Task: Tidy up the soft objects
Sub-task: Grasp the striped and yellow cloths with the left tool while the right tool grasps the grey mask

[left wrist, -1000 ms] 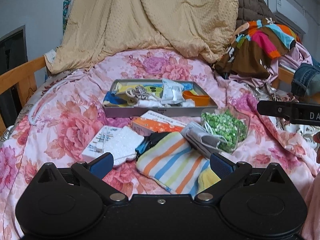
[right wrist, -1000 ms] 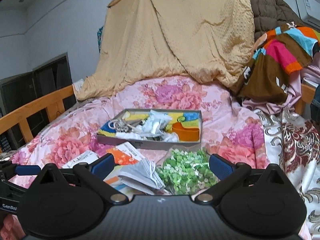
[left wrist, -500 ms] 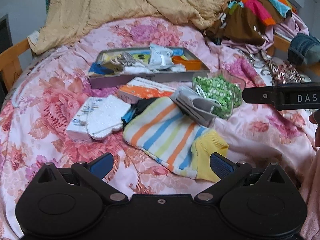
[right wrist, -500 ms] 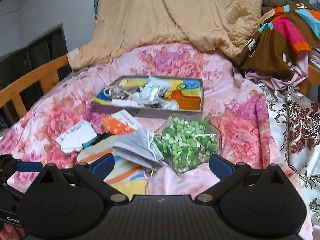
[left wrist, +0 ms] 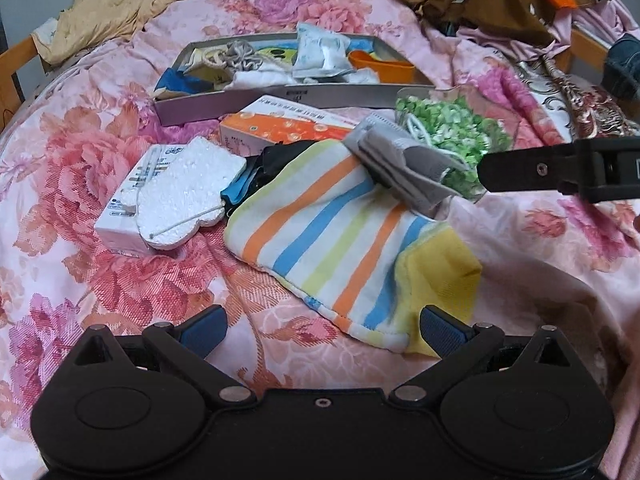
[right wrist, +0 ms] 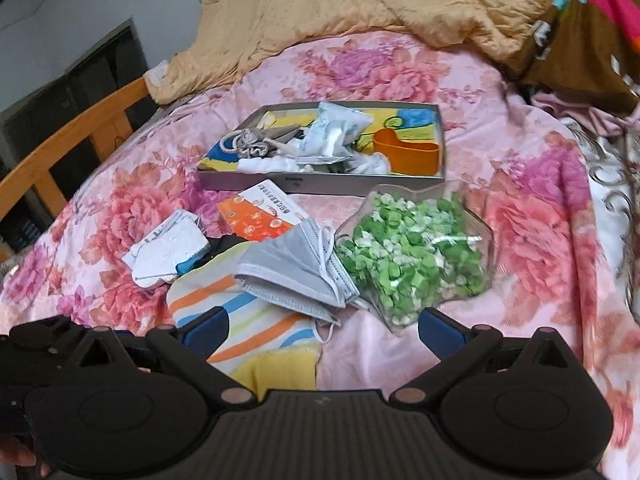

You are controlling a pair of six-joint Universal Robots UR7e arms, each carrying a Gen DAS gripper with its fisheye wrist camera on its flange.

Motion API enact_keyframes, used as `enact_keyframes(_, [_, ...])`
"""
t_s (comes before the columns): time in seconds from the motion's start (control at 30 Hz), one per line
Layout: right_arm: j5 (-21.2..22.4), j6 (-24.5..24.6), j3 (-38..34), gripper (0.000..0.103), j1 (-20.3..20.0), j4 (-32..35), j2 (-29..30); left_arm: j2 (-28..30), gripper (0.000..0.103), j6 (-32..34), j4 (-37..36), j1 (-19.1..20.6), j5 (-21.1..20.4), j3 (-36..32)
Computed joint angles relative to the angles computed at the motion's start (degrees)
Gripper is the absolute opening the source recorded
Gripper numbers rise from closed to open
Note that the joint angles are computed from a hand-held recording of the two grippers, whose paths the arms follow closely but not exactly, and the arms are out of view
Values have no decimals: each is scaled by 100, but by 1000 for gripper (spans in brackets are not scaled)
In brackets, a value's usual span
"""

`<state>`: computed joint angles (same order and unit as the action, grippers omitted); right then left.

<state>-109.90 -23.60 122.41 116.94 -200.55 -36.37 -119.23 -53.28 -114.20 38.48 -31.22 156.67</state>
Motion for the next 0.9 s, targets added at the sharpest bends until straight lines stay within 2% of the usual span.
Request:
enact_keyframes(0.1, [-55,-337,-164,103,7,-14,125,238,102,225,-284,148,27,-12])
enact_keyframes(0.3, [145,-1140,-380,103,-60,120,243,615,102,659,-709,289,118,-12])
enact_keyframes(0.43, [384,-2052,-458,103,-121,96,328,806,102,986,-879,313,225,10])
enact_keyframes(0.53, [589,-2559,-488,103,-189,177,334,949,102,1424,-1265,376,223,57])
enact_keyframes(0.7, [906,-2704,-570,100,-284,669,260,1234,102,2138,-2087,549,159,136])
enact_keyframes(0.9, [859,-2912,-681,97,-240,782,409,1716,102,2910,-3139,810,-60,177])
